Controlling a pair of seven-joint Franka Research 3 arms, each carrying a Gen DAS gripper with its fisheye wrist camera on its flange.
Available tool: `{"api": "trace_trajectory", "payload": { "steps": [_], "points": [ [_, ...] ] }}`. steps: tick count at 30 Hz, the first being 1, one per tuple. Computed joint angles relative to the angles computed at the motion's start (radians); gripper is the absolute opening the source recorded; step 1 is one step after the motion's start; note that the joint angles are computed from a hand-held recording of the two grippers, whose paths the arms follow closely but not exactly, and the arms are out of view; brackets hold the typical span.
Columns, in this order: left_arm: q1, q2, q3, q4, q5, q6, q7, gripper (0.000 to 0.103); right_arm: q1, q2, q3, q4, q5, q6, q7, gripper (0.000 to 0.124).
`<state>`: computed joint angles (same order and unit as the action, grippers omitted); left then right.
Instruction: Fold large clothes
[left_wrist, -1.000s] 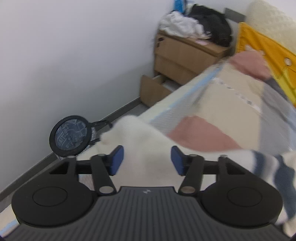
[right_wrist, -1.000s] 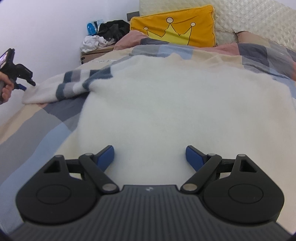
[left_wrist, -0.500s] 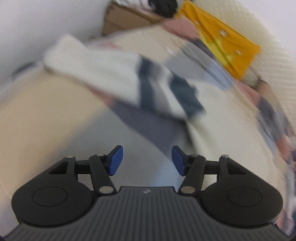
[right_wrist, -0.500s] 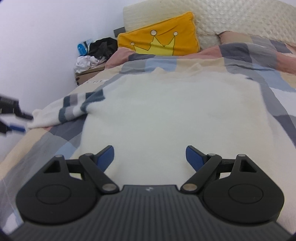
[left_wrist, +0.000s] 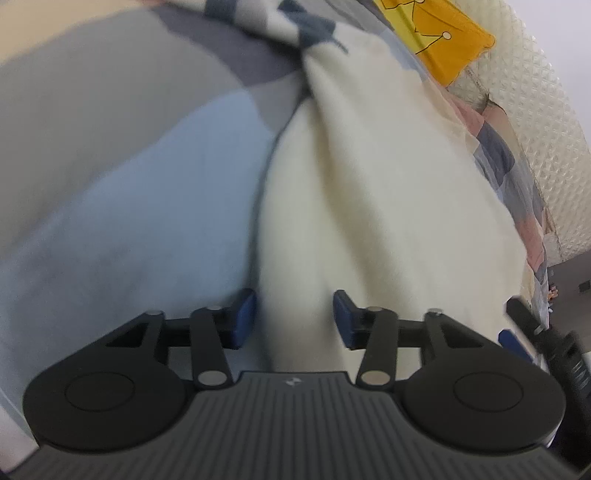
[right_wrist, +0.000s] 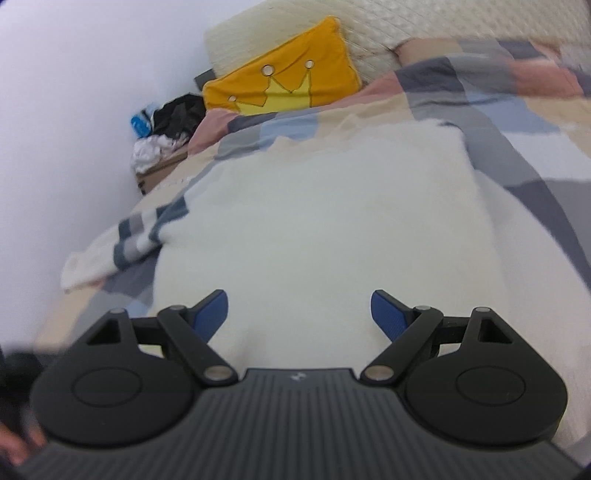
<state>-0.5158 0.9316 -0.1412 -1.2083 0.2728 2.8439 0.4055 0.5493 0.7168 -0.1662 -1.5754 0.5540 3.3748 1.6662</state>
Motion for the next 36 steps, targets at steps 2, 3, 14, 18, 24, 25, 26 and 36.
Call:
{"api": "trace_trajectory", "payload": {
  "steps": [2,3,14,18,24,25,26,36],
  "points": [
    [-0.003,0.014,-0.001,-0.008,0.013,0.055,0.011,0.048,-0.017,0.003,0.018,0.005,-0.002,-0.003,0.005,0.086],
    [0.007,0.010,-0.015,-0.022,0.015,0.075,0.033,0.037,-0.029,0.006,0.032,0.010,-0.010,-0.005,0.004,0.086],
    [0.113,-0.263,-0.082,-0.336,-0.041,0.230,0.048,0.008,-0.077,0.018,0.085,0.044,-0.079,-0.047,0.005,0.086],
    [0.201,-0.368,-0.157,-0.426,-0.095,0.142,0.102,0.007,-0.051,0.004,0.064,0.034,-0.119,-0.084,-0.014,0.086],
    [0.153,-0.360,-0.084,-0.364,-0.061,-0.094,0.146,0.007,0.021,0.027,-0.028,0.055,-0.197,-0.172,0.015,0.086],
    [0.133,-0.341,-0.063,-0.331,-0.042,-0.138,0.137,0.007,0.022,0.032,-0.032,0.062,-0.210,-0.182,0.023,0.086],
    [0.124,-0.319,-0.052,-0.301,-0.029,-0.169,0.138,0.007,0.024,0.034,-0.036,0.063,-0.223,-0.187,0.031,0.086],
    [0.055,-0.200,-0.016,-0.114,0.069,-0.370,0.174,0.015,-0.001,0.020,-0.008,0.037,-0.284,-0.164,0.074,0.086]
  ]
}}
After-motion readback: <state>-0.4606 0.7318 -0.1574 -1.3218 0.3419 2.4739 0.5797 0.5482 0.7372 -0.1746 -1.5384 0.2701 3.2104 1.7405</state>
